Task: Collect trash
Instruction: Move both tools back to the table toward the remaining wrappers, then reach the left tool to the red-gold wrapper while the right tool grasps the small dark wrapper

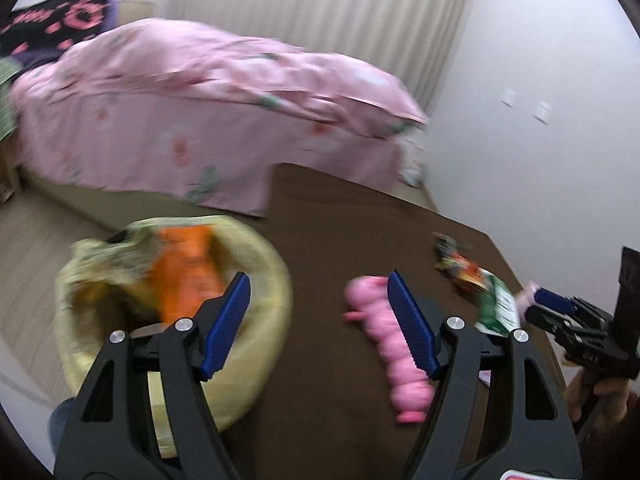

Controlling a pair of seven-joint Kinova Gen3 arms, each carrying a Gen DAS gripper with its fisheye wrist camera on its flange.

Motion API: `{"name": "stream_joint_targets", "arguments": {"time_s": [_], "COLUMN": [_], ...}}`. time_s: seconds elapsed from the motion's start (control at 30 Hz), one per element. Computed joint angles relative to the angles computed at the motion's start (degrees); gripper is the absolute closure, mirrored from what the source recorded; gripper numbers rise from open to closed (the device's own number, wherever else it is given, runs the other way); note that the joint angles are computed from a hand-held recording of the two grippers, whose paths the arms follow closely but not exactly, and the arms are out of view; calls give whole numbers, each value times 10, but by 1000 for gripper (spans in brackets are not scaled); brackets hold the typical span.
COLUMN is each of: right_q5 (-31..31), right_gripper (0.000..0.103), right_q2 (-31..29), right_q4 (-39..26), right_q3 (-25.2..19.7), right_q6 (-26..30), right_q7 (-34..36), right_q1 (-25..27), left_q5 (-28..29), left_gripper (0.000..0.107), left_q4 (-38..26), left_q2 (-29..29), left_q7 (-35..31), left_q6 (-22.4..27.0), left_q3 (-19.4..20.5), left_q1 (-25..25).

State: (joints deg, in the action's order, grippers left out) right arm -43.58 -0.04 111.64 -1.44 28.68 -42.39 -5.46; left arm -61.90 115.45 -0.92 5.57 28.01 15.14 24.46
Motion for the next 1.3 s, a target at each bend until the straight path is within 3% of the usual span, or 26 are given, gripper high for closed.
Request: {"name": "stream_joint_targets", "arguments": {"time_s": [0.1,0.2,0.3,0.4,0.5,0.63,0.77,0.87,0.9,1.1,1.3], "right_q5": [-45,-26,-70,-86,-113,-153,-157,-166,-180,-208,-200], "right_gripper": [44,44,44,44,44,44,44,44,44,44,44], "right_q2": [-9,-21,-27,-30,-36,-30,-17,-11,-8,-3,0], "right_q4": [25,56,80,98,116,128,130,129,128,121,85], "right_q3": [21,15,51,57,71,88,76,67,67,54,33], "right_q6": [-4,-58,-65,-80,-87,-67,-64,-62,-52,-31,-41], "right_q7": [47,39,84,98,129,182,198,205,216,232,219], "right_q1": [21,29,17,26,28,39,55,64,68,85,65], "left_q5": [12,19,31,32,13,45,98,168,187,321,454], "left_gripper": [40,40,40,40,40,40,51,84,87,93,93], "left_q4": [-44,-90,-135,-210,-290,-396,-502,-561,-561,-435,-277], "left_q2": [39,87,140,216,294,383,451,465,457,347,215], "left_q7": [-64,-134,-204,-274,-344,-433,-496,-549,-559,-566,-571], "left_q6": [-1,6,-5,39,87,143,195,238,238,140,51], "left_q3": [59,138,218,297,341,371,351,298,271,120,-20], "left_q1": [-30,-77,-135,-164,-163,-150,-112,-71,-58,-18,38]}}
